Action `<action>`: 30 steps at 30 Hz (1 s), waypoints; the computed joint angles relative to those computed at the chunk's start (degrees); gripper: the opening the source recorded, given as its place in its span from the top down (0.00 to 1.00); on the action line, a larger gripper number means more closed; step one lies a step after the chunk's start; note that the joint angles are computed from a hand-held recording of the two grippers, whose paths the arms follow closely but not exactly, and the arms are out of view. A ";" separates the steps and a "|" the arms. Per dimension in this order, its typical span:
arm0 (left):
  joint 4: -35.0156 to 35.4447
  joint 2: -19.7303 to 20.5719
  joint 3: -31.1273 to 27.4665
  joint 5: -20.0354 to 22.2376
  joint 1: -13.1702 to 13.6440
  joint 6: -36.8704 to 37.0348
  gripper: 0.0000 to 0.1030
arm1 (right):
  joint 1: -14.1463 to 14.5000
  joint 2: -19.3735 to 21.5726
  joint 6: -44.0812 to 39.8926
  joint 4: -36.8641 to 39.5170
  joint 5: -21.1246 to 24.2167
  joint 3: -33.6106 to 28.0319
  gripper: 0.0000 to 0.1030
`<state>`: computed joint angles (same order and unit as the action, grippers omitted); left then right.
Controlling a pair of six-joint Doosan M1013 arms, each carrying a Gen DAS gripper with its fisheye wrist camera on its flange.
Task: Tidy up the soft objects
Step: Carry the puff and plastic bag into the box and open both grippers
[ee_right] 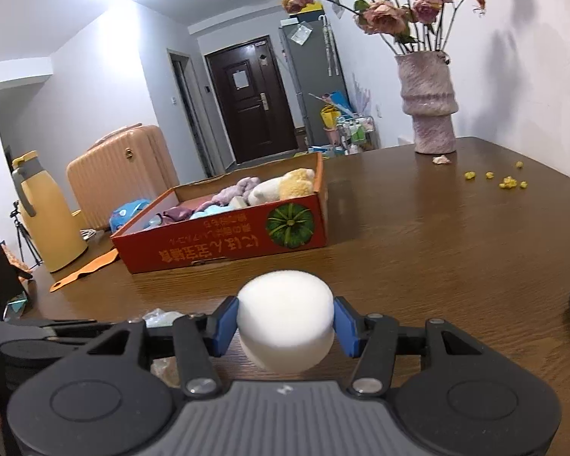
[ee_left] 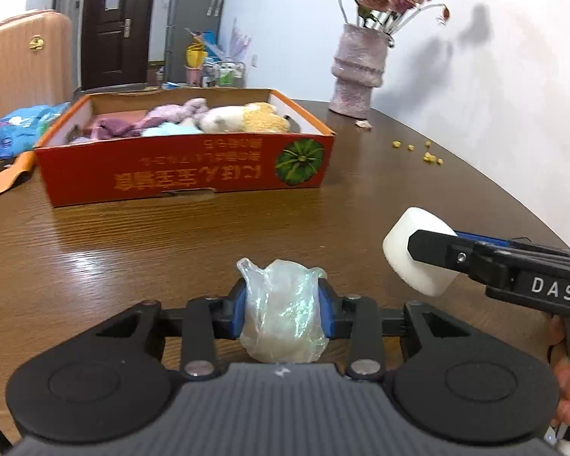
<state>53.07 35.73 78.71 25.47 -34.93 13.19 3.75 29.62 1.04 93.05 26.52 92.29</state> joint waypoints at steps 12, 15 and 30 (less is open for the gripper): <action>17.09 -6.32 7.52 0.85 -0.57 -19.03 0.63 | 1.63 -2.45 -5.91 3.66 2.64 2.40 0.49; 22.41 -6.50 6.55 0.60 0.56 -21.98 0.63 | 1.98 -2.18 -7.27 4.20 3.37 0.64 0.49; -11.79 10.69 -23.57 11.97 10.94 19.53 0.62 | 7.39 22.91 53.93 -56.19 10.96 -48.10 0.50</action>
